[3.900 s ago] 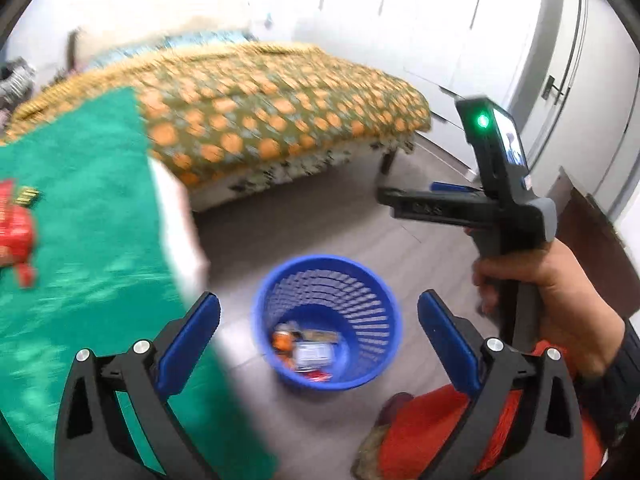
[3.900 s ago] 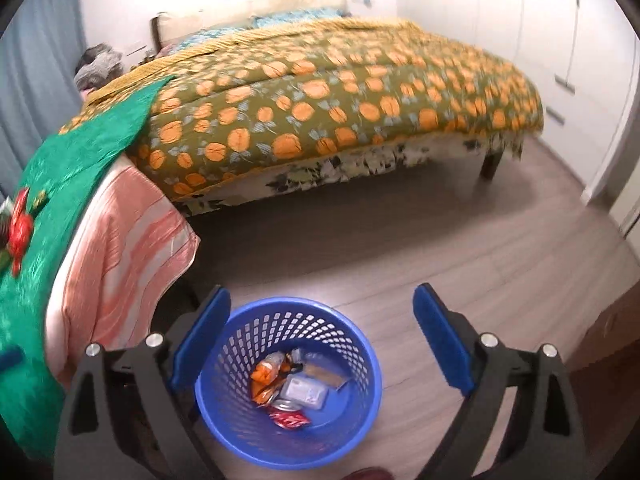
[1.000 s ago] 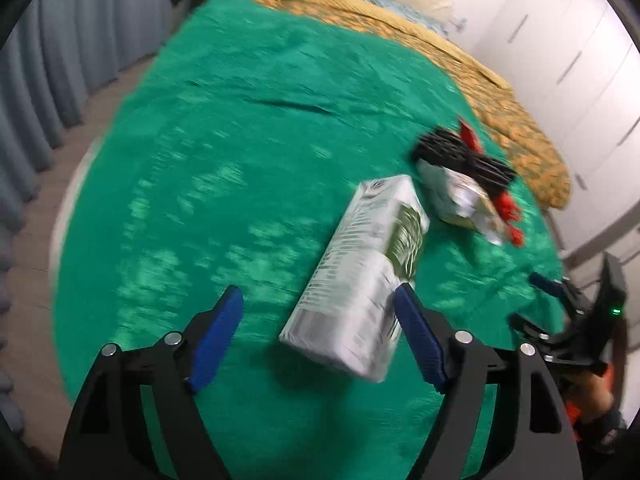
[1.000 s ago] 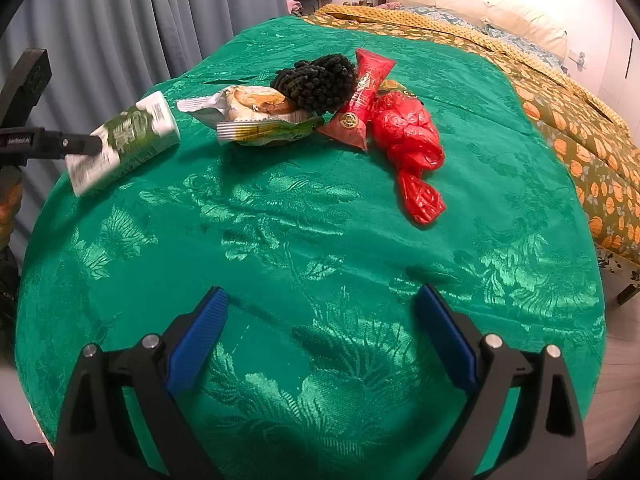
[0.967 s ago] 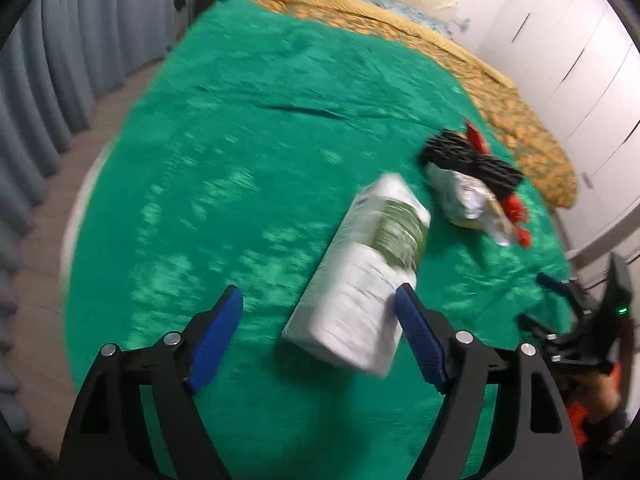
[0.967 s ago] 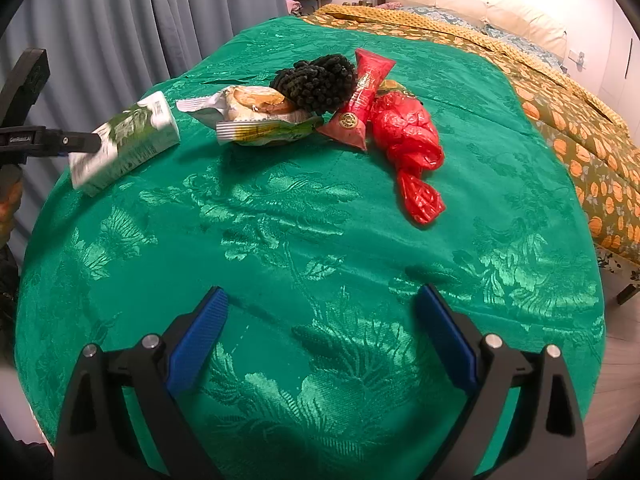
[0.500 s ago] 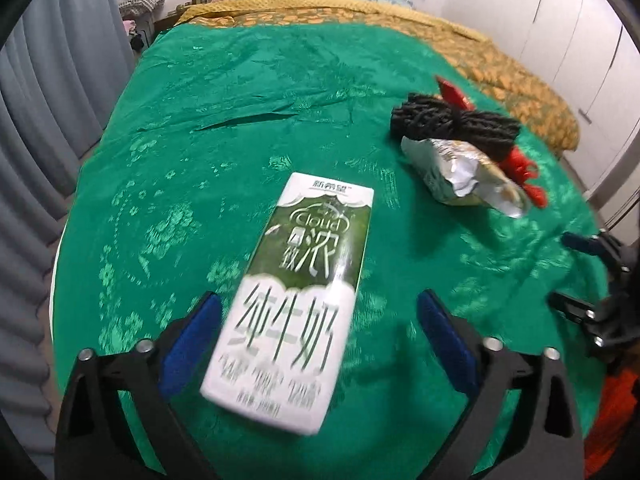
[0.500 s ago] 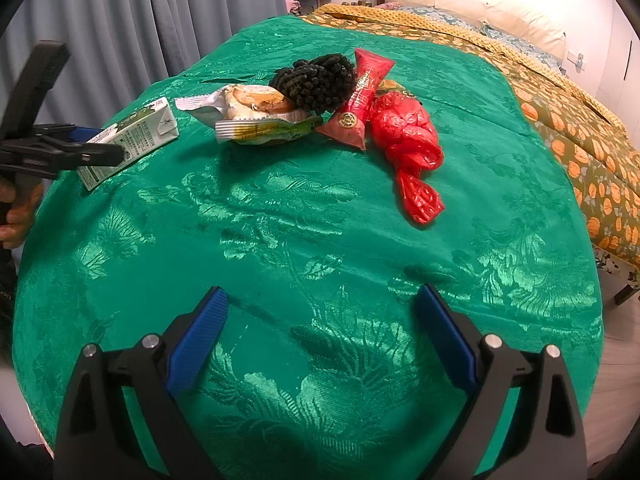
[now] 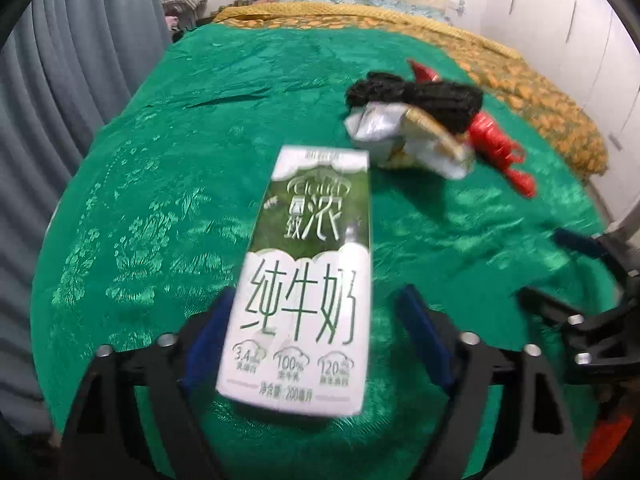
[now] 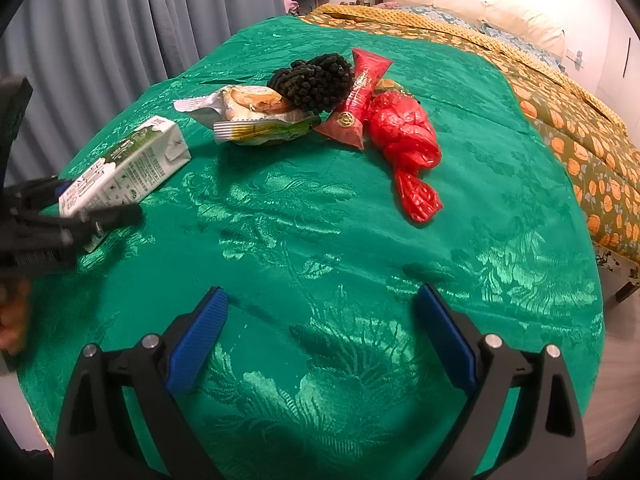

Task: Collect trash
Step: 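Grasp the red net bag with the right gripper while the left gripper holds the carton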

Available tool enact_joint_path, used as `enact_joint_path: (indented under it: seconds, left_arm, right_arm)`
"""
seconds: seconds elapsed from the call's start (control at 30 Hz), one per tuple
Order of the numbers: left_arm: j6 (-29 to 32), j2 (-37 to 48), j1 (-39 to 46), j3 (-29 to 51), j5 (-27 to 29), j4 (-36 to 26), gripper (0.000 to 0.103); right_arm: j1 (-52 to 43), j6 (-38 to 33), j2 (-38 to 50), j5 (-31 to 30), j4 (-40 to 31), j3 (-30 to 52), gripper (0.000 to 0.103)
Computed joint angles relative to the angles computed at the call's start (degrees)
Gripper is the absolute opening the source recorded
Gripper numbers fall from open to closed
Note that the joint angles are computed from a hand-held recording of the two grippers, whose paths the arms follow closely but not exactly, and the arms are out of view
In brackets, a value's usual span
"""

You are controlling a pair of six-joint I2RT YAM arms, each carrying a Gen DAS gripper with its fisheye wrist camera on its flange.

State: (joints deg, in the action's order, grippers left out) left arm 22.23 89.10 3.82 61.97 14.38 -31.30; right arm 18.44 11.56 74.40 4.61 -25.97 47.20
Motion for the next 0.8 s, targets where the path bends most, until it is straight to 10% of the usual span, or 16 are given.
enact_joint_path:
  seconds: [0.67,0.8]
  left_arm:
    - [-1.4,1.2,-0.2,-0.3,-1.1,2.2,0.099]
    - [-1.5,1.3,-0.2,-0.2,-1.0,2.2,0.099]
  right_arm:
    - [-12.5,-12.3,23.8,-1.5,-2.9,25.8,0.090]
    - [-13.3,-11.5,25.0,-3.7,-3.2,26.8,0.047]
